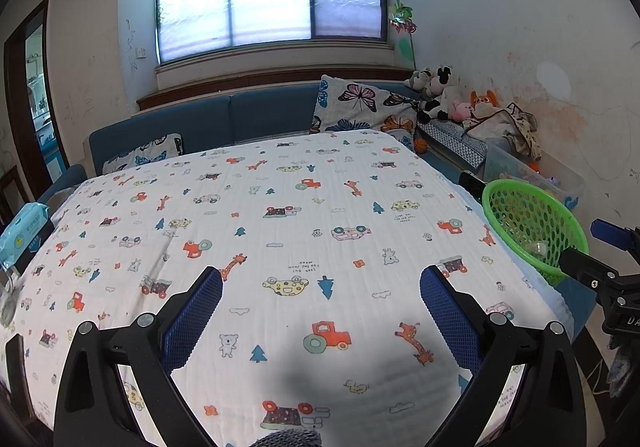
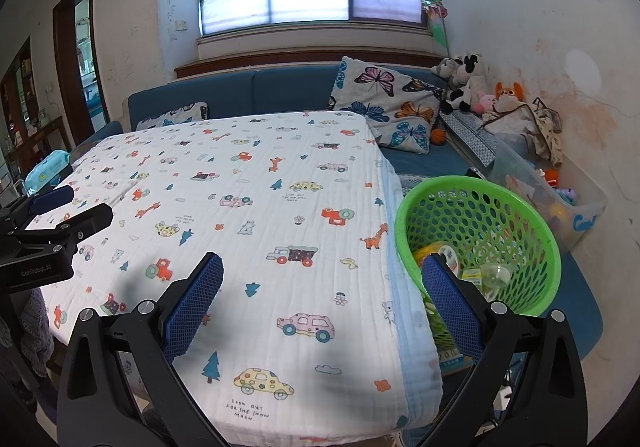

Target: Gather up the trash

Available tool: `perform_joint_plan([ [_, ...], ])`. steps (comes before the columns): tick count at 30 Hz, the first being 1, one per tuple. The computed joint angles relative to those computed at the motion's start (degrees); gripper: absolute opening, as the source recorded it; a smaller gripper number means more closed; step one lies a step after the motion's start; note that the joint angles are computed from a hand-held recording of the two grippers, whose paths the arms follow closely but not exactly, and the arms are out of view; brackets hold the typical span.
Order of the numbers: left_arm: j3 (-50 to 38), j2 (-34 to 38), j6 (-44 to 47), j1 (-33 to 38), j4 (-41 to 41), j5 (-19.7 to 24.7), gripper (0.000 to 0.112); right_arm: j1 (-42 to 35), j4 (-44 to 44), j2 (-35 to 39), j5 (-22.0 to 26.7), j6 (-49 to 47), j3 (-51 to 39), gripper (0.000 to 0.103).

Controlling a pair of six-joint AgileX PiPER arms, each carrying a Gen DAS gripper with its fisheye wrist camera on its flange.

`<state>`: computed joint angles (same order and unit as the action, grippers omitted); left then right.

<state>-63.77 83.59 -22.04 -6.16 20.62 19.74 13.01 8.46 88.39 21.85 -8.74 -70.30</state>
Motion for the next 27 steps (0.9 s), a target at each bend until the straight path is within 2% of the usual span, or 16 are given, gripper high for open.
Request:
perform_joint_plan([
  [10,0.30,-0.17,0.08,-0.06,-0.06,-0.37,0.096,0.00,0.11,-0.04,-0.21,-0.11,0.08,0.099],
  [27,0.77,-1.32,-6.14,-2.24,5.69,-0.48,0.096,0.17,2.68,-0.20,-1.23,-2.14,0.44,0.099],
])
